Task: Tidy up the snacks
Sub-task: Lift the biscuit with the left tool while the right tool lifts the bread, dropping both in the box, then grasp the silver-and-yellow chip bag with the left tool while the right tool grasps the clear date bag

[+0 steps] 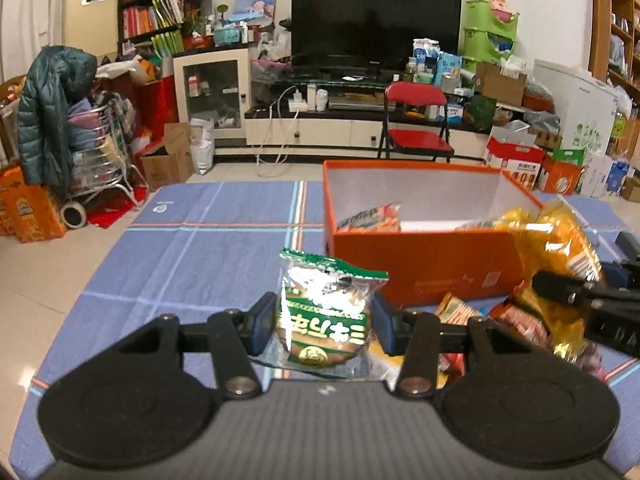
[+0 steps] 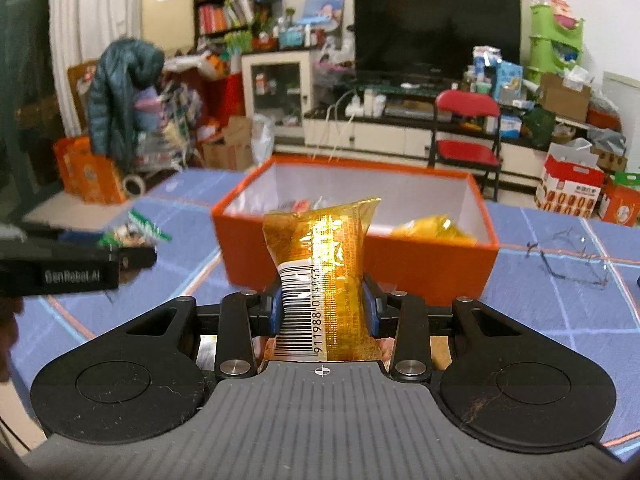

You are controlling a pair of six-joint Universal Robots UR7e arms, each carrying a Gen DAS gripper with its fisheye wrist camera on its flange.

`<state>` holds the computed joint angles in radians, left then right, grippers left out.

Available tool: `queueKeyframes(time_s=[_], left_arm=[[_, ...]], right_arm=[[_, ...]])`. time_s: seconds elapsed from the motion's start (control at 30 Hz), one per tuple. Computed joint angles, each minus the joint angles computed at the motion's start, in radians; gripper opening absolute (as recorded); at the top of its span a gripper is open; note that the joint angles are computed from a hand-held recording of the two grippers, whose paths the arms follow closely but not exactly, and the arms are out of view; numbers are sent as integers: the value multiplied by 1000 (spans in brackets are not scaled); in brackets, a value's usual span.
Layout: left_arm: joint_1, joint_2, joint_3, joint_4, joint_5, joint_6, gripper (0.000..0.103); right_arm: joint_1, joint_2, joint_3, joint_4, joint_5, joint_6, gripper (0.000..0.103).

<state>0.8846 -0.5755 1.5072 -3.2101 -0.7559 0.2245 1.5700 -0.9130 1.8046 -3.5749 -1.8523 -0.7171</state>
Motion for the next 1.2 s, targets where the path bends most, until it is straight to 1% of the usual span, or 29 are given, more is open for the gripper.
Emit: queueKeyframes(time_s=[0.07,0.17,0.23,0.33,0.4,0.47,0.5,0.57,0.6,0.63,0.67,0.7,0.77,0.83,0.9,0.93,1.0,1.1,1.17,1.2], left_arm=[[3,21,-53,17,-22,-3,49],[6,87,-191,58,-46,15,49],[11,148,-315,124,-59,10,49],[23,264,-542,247,-65,1,49],[32,344,-689,330,-53,-5,49],[44,413,-824,431,-65,-27,45],[49,442,-876,464,-54,-29,46],[55,471,-932,500,-34,-42,64],[57,456,-909,488,-46,-44,68],[57,433,-870,461,-63,-44,76],[56,408,-823,421,-74,-40,80],[53,385,-786,397,-82,-38,80],[43,326,-683,337,-84,-36,80],[31,244,-529,238,-88,-30,83],[19,168,-375,146,-81,-36,97],[11,139,-305,98,-57,-30,102],[0,87,-177,16,-30,-10,102],[-7,28,-18,-80,-30,28,102],[-1,9,52,-145,-57,87,102],[9,0,75,-150,-83,118,102]], right_arm=[[0,-1,-39,24,2,26,20],[0,28,-146,83,-7,42,20],[-2,60,-241,163,-16,66,20],[-3,125,-396,278,-31,100,20],[0,168,-476,327,-50,93,20],[3,215,-561,382,-78,86,22],[6,237,-599,398,-106,89,22],[-2,249,-640,454,-107,121,24],[-8,240,-638,471,-92,141,26],[-13,228,-625,465,-75,146,29],[-16,213,-600,434,-59,141,40],[-18,201,-582,416,-51,140,48],[-20,160,-525,376,-26,142,48],[-24,101,-426,292,-2,123,49],[-36,30,-302,193,15,128,61],[-44,-3,-239,146,16,129,62],[-61,-54,-119,40,-4,100,63],[-89,-105,35,-74,-23,33,63],[-112,-128,120,-125,-11,-10,64],[-125,-137,158,-146,8,-43,67]])
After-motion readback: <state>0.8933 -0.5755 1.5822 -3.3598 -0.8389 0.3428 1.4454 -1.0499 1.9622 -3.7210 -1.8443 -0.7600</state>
